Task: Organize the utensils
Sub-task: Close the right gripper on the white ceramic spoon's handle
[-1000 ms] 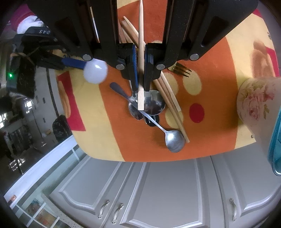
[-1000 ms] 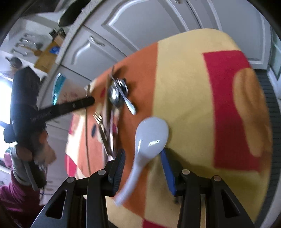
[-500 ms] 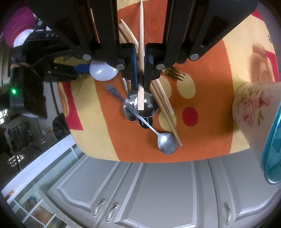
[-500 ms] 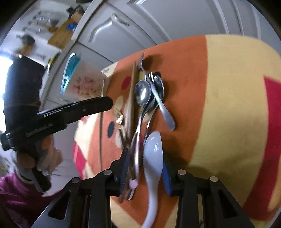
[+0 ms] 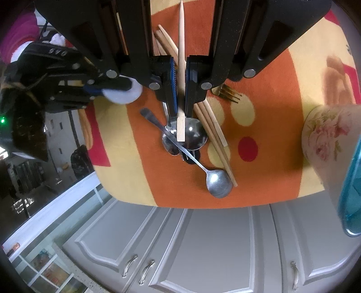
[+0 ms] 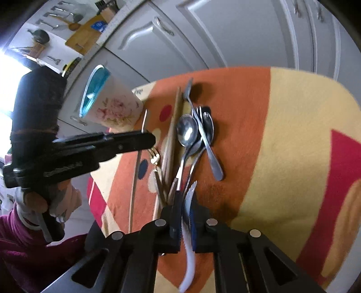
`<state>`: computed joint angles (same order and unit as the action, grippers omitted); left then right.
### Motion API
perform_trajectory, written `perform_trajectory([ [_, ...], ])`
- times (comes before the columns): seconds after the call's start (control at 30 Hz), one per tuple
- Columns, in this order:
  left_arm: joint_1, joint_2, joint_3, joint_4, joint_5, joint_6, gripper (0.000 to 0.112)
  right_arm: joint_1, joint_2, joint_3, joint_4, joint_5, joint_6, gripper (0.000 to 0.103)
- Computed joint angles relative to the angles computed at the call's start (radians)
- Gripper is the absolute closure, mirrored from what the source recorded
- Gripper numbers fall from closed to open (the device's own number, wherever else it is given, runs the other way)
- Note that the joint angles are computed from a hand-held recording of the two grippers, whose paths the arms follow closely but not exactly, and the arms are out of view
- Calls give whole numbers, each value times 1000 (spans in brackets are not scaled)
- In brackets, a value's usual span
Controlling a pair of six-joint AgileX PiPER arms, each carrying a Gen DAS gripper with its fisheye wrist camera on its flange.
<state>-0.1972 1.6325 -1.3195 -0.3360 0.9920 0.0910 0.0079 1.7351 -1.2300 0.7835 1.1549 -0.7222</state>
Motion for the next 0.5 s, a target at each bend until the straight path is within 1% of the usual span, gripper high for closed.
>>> perform_trajectory([
  [0.2,58,-78,-8,-69,44,39,107,-32,-106,-2,31,37,-8,98],
  [0.27,79,-104,-10,-86,51,53,107,-23,-121,-13,35,34,-19,99],
  [0.4,101,-126,13,-87,53,53,107,25,-121,-21,-36,-5,28,100],
  [0.5,120,-150,35,-102,59,63,107,4,-138,8,-21,-7,31,101],
])
